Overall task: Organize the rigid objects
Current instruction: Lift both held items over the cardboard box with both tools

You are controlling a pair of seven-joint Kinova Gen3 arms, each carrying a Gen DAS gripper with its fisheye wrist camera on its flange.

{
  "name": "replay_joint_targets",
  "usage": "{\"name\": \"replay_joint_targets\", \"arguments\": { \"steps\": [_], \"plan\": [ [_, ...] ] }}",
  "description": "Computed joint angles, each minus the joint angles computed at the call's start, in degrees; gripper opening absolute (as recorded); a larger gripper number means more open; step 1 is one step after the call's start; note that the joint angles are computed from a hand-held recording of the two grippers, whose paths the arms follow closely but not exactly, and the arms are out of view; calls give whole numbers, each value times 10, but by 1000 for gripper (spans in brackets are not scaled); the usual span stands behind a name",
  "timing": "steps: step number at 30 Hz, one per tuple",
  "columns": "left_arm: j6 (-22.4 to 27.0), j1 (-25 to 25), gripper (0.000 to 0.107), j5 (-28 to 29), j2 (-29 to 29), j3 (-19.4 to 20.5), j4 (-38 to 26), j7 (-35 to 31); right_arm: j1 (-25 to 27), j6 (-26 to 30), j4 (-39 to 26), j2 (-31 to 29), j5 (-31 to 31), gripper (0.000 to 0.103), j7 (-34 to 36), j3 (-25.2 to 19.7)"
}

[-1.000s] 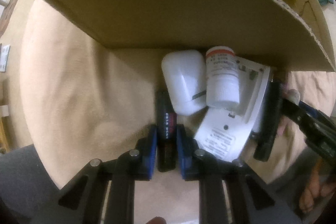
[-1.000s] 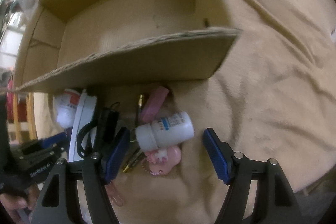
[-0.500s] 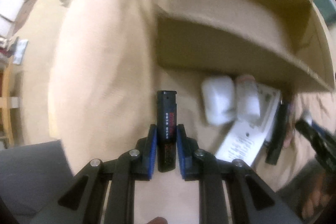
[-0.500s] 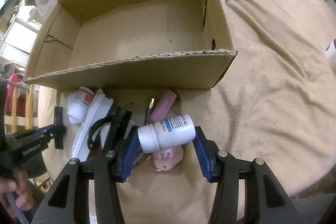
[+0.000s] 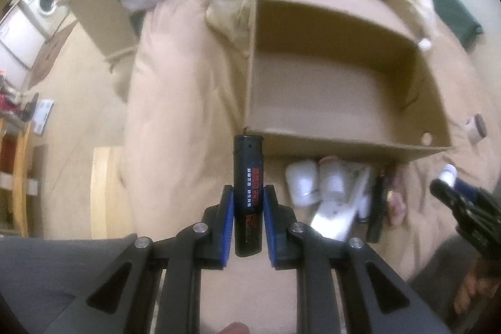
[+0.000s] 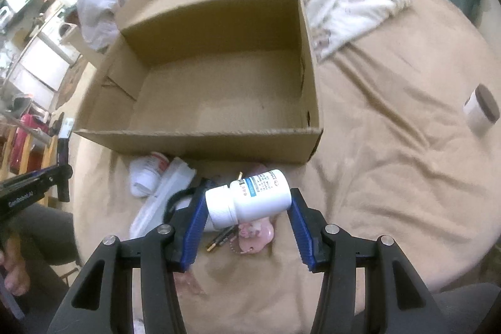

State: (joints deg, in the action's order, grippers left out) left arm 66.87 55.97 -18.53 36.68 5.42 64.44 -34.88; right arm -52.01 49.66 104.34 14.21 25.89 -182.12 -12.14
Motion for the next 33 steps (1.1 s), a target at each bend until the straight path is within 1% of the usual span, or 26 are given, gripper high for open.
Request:
{"name": "replay_joint_targets", "arguments": {
  "steps": [1,2,3,4,8,11,12,15,17,21,23,27,29,31,33],
  "plan": [
    [-9,-2,16,-12,-6,9,3,-1,-3,5,-3,-3,5,53,0,0],
    [-9,1,16,-19,-6,8,-5,-2,-5,10,-5,-7,11,53,0,0],
    [0,8,16,-15,-9,-4,-20,-11,-4,15,-10,-11,15,53,3,-1],
    [9,11,16,-21,-8,-5,-36,-16,-3,17,-11,-15,20,53,4,-1],
    [18,5,16,-24,3,-4,-79,-48,12,16,-25,-26,37,53,23,-1],
    [37,4,16,-23,30,-8,-135,-81,23,19,-40,-24,46,53,42,0],
    [40,4,16,-20,36,-11,-144,-87,29,17,-46,-22,48,53,52,2],
    [58,-1,16,-8,69,-15,-199,-118,42,14,-61,-13,56,53,78,9],
    [80,0,16,-4,100,-23,-247,-140,48,10,-69,-6,58,53,91,15],
    [97,3,16,9,148,-36,-303,-170,59,-24,-68,10,59,53,100,28],
    [109,6,16,8,181,-45,-336,-195,61,-45,-62,21,60,54,98,37],
    [105,-6,16,39,206,-45,-344,-206,66,-76,-52,43,42,53,111,45],
    [113,-8,16,46,219,-48,-358,-206,68,-85,-50,54,26,53,125,48],
    [110,-10,16,53,223,-50,-358,-206,76,-99,-48,61,4,54,146,48],
    [114,-9,16,53,229,-54,-360,-209,77,-100,-53,69,-12,53,167,50]
  ]
}}
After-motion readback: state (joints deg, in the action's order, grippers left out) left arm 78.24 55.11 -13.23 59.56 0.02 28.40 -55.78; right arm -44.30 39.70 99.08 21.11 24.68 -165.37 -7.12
